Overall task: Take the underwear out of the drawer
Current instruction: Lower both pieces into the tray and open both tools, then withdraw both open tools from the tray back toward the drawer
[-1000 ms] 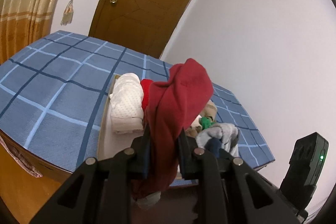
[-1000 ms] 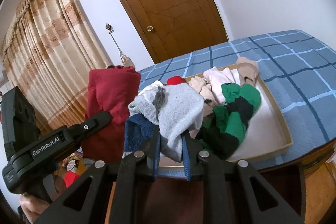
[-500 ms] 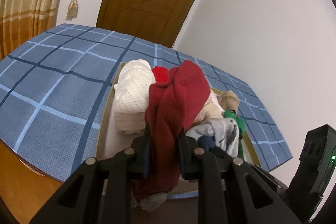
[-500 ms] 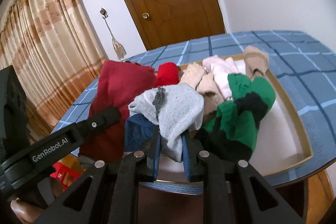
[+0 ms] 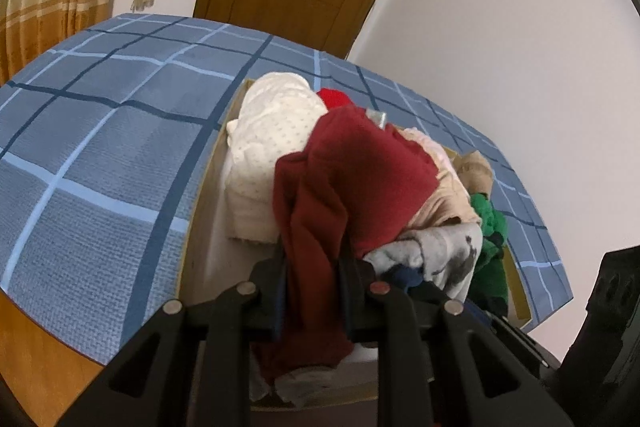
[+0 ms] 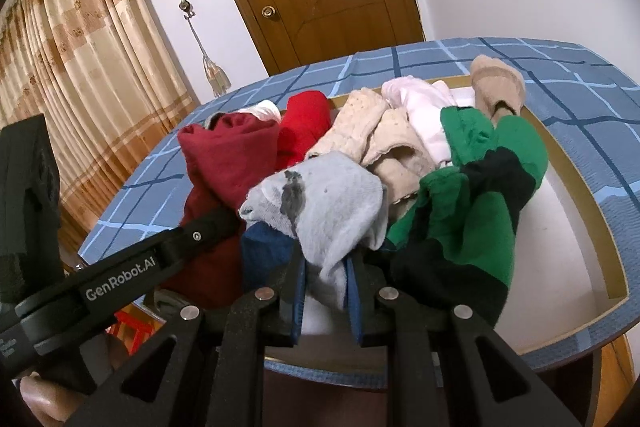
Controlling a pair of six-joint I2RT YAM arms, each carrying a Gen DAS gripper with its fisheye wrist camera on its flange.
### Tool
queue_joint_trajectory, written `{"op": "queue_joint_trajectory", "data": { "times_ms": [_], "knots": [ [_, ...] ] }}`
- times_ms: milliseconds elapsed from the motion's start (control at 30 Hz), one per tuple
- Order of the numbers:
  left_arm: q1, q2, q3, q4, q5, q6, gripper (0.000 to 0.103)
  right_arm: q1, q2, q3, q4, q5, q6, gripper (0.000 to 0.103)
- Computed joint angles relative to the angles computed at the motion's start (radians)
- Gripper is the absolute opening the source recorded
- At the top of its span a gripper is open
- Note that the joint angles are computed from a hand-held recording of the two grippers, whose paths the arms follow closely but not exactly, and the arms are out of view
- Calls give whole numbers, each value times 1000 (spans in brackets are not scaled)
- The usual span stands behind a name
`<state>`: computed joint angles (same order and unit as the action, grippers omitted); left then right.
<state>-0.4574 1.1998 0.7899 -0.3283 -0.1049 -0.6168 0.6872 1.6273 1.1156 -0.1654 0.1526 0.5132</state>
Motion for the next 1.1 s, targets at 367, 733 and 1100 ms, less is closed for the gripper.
{"op": "queue_joint_trajectory", "data": {
  "times_ms": [367,733,1100],
  "knots": [
    [2,39,3,26,-27,24,24,32,62,54,-33,73,-25,20],
    [-45,-56,25,-65,-144,30,90,19,-42,-54,60,12,-31,37],
    [-148,-231,-7,-173,-270,31,103,51,-278,-227,111,99,59,61]
  ]
}}
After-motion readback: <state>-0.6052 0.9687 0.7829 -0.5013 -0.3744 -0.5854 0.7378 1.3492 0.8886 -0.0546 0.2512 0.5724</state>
